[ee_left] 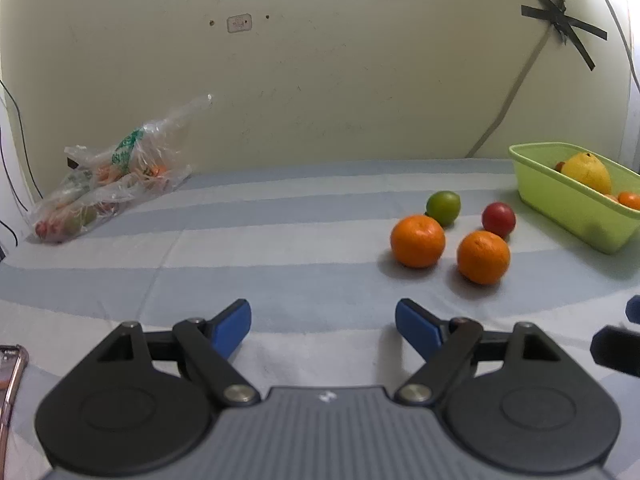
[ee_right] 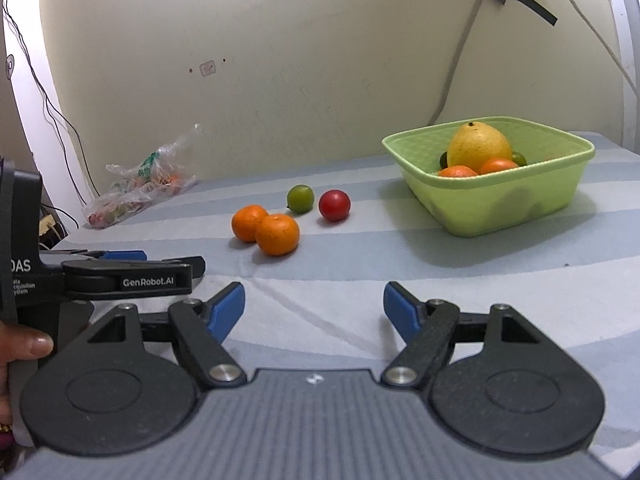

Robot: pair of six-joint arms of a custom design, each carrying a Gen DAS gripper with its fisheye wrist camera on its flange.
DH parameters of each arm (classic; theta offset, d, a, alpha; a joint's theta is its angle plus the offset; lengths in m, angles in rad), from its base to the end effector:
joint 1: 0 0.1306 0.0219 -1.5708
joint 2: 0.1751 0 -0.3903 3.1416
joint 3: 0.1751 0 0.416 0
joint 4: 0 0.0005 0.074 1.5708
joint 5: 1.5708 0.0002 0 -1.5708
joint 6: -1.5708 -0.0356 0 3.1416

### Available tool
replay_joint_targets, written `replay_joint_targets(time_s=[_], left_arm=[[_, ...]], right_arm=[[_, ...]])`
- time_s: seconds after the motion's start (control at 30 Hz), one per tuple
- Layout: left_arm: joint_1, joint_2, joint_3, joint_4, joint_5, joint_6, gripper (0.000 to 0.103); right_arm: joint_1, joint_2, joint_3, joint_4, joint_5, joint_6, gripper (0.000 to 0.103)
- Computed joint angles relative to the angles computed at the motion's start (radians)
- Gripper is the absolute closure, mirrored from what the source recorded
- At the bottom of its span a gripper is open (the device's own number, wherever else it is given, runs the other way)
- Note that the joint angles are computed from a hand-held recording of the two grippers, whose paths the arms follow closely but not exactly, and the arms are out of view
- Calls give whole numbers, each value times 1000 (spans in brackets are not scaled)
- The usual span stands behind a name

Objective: Organize fruits
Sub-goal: 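Move both open tools back toward the remaining fruit on the table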

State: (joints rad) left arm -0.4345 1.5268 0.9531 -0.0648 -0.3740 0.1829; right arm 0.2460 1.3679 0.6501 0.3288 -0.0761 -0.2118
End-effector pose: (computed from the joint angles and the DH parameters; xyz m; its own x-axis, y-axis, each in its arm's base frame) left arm 0.4663 -0.2026 0.2278 -0.5545 0.0707 -0.8292 0.0253 0.9974 0.0681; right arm 0.4123 0.1058 0.2054 -0.4250 0.1094 -0.8985 -0.2268 0.9481 0.2227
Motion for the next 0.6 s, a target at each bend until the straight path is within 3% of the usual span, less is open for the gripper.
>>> replay_joint_targets(time_s=[0.6], left_arm=[[26, -2, -7, 38, 75, -5, 21]], right_arm=[[15, 51, 75, -51, 7, 25, 25]])
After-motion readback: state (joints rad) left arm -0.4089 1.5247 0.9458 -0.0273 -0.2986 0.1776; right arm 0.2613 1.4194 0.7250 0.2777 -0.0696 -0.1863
